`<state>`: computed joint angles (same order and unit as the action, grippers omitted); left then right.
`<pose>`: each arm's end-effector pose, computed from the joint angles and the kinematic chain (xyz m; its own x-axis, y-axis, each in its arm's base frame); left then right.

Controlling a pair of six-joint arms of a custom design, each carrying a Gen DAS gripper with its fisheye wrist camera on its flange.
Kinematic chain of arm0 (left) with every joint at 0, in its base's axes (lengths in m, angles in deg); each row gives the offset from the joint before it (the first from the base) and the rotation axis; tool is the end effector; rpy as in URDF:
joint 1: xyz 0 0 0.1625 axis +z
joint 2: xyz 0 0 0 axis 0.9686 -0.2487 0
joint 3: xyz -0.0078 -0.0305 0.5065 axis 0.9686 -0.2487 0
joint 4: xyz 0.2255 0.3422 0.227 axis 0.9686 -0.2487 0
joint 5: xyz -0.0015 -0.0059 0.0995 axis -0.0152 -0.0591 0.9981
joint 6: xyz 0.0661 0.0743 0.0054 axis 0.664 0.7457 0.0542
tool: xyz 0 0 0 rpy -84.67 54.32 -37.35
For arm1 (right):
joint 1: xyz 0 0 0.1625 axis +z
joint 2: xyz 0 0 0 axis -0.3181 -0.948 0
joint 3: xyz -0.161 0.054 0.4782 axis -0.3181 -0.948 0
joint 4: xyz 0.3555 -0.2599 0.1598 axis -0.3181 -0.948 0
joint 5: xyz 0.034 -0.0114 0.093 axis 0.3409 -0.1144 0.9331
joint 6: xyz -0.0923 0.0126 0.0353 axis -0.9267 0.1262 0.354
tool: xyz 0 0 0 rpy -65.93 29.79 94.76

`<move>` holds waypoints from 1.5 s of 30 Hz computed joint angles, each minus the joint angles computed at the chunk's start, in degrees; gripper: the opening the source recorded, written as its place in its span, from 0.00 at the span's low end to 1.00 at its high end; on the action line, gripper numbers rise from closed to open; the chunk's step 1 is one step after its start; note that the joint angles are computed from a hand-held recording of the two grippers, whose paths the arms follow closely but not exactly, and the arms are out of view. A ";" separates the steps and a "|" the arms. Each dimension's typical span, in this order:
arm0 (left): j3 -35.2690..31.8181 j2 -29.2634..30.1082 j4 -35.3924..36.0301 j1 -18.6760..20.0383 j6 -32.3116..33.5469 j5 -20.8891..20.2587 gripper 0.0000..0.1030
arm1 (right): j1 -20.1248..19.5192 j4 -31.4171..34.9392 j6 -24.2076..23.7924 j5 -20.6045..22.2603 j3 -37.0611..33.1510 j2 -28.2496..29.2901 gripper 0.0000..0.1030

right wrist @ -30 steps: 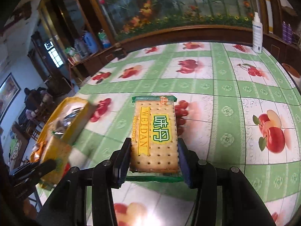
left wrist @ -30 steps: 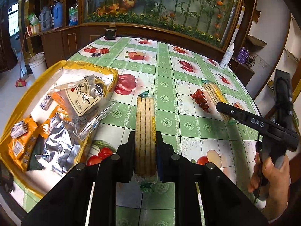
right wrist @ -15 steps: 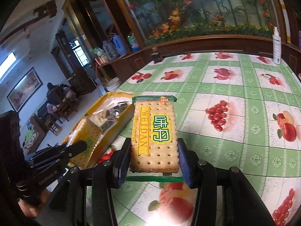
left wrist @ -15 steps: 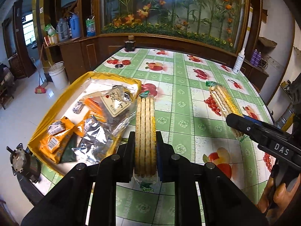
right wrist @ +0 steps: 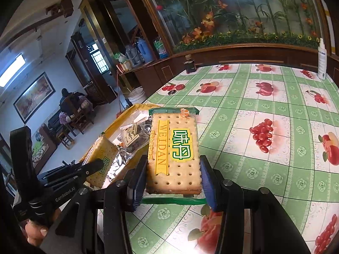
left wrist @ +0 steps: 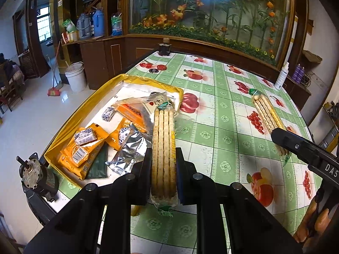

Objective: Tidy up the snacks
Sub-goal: 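Carry the cracker roll and WEIDAN pack over the yellow tray and lower them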

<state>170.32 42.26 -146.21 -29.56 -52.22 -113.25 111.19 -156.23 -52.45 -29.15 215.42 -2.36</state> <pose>-0.3361 -0.6320 0.0784 -0.7003 0.3852 -0.6010 0.6593 0.6718 -0.3377 0.1260 -0.5440 0.3103 -0.9093 0.0463 0.4135 -0.2974 0.6226 -0.7239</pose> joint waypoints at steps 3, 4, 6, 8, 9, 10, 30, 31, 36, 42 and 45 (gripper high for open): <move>-0.04 -0.23 0.07 0.50 -0.18 0.19 0.16 | 0.19 0.52 -0.25 0.15 -0.73 0.72 0.46; -0.10 -0.25 0.07 0.64 -0.18 0.42 0.16 | 0.21 0.94 -0.23 0.45 -0.94 0.89 0.46; -0.30 -0.38 0.30 1.01 -0.54 0.67 0.16 | 0.52 1.44 -0.49 0.45 -1.54 1.46 0.46; -0.55 -0.48 0.10 1.41 -0.53 1.21 0.16 | 0.72 2.17 -0.58 1.06 -2.32 2.04 0.46; -0.68 -0.56 -0.10 1.62 -0.54 1.54 0.16 | 0.84 2.61 -0.66 1.44 -2.87 2.42 0.46; -0.93 -0.66 -0.23 1.97 -0.55 1.86 0.16 | 1.01 3.13 -0.80 1.72 -3.48 2.88 0.46; -8.01 1.77 1.54 6.66 -0.74 5.84 0.16 | 3.95 13.78 -3.06 4.14 -21.63 17.16 0.46; -8.32 1.98 1.75 6.75 -0.73 5.89 0.16 | 3.93 13.94 -3.02 4.07 -22.09 17.50 0.46; -9.92 2.90 2.90 7.18 -1.04 6.24 0.16 | 3.59 15.28 -2.74 3.54 -24.57 18.97 0.46; -11.07 3.41 4.48 7.67 -1.66 6.61 0.16 | 2.86 16.78 -2.53 3.10 -26.70 20.19 0.46; -11.32 3.59 4.87 7.83 -1.83 6.82 0.16 | 2.65 17.38 -2.51 3.02 -27.42 20.66 0.46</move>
<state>159.00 45.85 -141.34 -21.73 -54.04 -106.43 113.84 -138.85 -54.96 -26.14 188.00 18.30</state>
